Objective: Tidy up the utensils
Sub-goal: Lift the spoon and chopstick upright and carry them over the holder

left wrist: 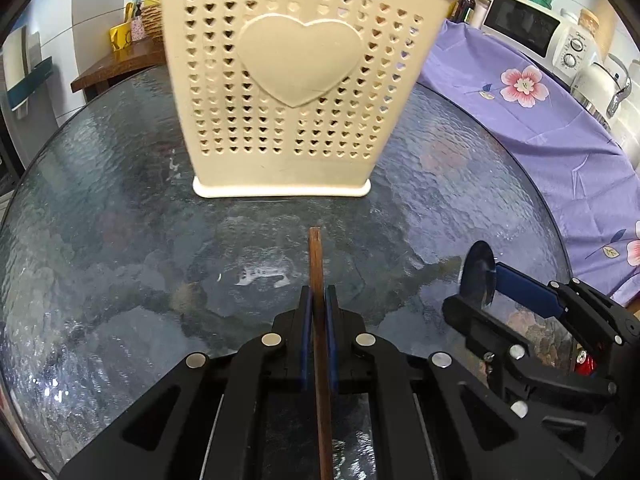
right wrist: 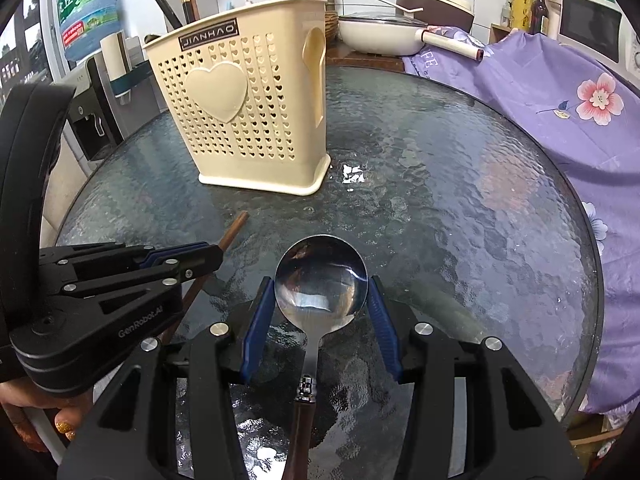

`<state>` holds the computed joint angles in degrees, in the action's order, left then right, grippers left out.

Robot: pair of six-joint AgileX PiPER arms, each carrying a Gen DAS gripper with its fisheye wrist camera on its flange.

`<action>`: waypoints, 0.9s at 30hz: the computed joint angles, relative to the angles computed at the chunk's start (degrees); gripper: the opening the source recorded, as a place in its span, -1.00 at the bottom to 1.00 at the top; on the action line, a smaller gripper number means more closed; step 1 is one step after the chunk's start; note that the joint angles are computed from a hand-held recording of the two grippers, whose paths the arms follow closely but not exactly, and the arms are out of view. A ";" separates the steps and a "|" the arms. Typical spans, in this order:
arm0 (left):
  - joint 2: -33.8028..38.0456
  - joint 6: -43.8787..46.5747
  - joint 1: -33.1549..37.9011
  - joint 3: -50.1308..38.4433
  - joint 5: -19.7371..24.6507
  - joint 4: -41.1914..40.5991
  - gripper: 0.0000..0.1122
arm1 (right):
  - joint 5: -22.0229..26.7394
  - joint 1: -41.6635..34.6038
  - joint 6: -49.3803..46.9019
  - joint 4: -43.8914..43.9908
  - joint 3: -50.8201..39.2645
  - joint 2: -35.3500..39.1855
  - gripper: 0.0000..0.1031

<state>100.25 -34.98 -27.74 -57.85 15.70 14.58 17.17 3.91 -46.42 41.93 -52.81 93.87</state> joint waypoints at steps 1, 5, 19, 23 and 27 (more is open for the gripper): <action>-0.59 -0.81 0.23 0.60 -0.17 0.90 -0.88 | 0.01 -0.11 -0.06 0.10 -0.01 -0.09 -0.07; -3.99 -0.03 1.58 2.97 -1.29 0.52 -0.88 | 1.36 -1.34 -5.24 5.70 -0.13 -0.56 -0.07; -22.75 2.54 1.91 9.40 -1.58 1.06 -0.89 | 15.03 -7.02 -16.54 19.39 -3.98 -7.27 -0.07; -23.15 4.47 1.56 8.33 -1.10 -1.00 -0.89 | 16.09 -6.73 -14.42 17.62 -5.52 -8.35 -0.07; -24.85 5.70 1.79 8.61 -0.92 -1.91 -0.89 | 15.96 -6.11 -14.01 16.91 -5.42 -9.42 -0.07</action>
